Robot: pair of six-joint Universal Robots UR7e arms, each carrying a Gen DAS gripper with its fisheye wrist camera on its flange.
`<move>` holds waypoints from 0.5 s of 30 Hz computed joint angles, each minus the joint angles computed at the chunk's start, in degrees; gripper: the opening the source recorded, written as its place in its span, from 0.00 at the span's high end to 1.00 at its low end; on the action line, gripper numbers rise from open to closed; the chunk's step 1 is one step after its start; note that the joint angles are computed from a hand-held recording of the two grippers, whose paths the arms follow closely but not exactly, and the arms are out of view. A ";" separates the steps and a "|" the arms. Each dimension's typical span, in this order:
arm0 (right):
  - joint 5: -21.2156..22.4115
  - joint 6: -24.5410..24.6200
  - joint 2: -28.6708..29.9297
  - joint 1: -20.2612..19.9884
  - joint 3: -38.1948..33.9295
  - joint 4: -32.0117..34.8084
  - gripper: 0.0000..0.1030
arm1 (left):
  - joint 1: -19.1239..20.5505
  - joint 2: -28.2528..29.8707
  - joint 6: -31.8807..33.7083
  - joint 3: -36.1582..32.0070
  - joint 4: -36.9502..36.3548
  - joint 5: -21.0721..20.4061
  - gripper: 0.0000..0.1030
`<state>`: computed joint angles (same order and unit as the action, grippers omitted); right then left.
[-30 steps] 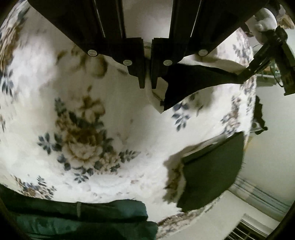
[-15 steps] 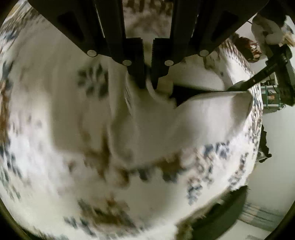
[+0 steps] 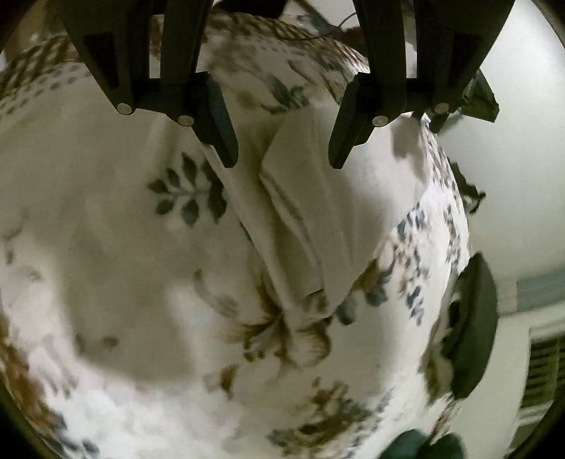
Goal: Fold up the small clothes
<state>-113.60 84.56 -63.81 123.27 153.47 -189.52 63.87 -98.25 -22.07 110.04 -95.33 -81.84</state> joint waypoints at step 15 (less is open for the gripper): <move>0.24 1.23 -1.25 -1.82 -2.26 11.01 0.96 | 2.64 -0.54 1.44 -1.42 4.70 3.02 0.91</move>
<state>-113.35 85.79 -65.06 121.45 151.21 -178.50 66.51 -98.79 -20.64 108.62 -90.62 -78.81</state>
